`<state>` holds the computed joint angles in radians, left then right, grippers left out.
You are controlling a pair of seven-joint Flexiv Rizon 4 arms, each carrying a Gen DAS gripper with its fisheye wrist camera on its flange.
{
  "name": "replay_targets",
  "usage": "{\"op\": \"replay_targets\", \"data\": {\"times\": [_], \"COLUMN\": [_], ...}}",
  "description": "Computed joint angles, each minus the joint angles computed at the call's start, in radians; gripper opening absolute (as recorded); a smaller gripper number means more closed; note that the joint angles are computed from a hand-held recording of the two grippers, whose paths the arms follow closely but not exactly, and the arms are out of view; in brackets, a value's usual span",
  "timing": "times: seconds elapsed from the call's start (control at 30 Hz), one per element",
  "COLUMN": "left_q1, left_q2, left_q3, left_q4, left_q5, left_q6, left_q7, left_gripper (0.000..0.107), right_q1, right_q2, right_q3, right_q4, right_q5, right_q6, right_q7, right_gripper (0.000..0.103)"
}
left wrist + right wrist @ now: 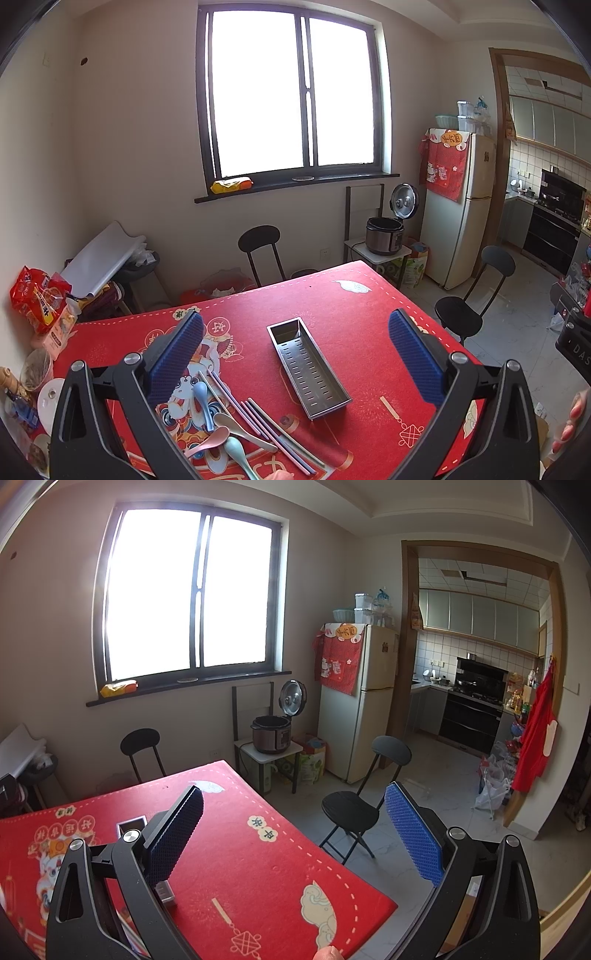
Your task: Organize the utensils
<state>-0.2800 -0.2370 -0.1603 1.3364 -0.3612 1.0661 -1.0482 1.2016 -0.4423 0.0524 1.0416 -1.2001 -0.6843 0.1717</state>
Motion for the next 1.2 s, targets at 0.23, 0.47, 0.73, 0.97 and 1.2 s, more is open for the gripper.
{"op": "replay_targets", "data": {"times": [0.23,0.47,0.73,0.97,1.2], "left_q1": [-0.003,-0.003,0.01,0.032,0.117], "left_q2": [0.003,0.006,0.009,0.012,0.003], "left_q3": [0.003,0.003,-0.006,0.021,0.033], "left_q4": [-0.004,0.0,0.001,0.005,0.044], "left_q5": [0.009,0.009,-0.033,-0.058,-0.123], "left_q6": [-0.002,0.0,-0.022,-0.014,-0.009], "left_q7": [-0.011,-0.011,-0.002,-0.039,-0.055], "left_gripper": [0.098,0.098,0.098,0.098,0.098], "right_q1": [0.004,0.006,0.006,-0.036,-0.134], "right_q2": [-0.004,-0.006,-0.007,0.023,0.046], "right_q3": [-0.003,-0.006,-0.007,0.017,0.052], "right_q4": [-0.006,-0.011,-0.012,0.042,0.135], "right_q5": [-0.004,-0.004,-0.007,0.011,0.03], "right_q6": [-0.006,-0.006,0.008,0.122,0.413], "right_q7": [-0.007,-0.01,-0.017,0.009,0.005], "right_gripper": [0.096,0.096,0.096,0.096,0.096]}}
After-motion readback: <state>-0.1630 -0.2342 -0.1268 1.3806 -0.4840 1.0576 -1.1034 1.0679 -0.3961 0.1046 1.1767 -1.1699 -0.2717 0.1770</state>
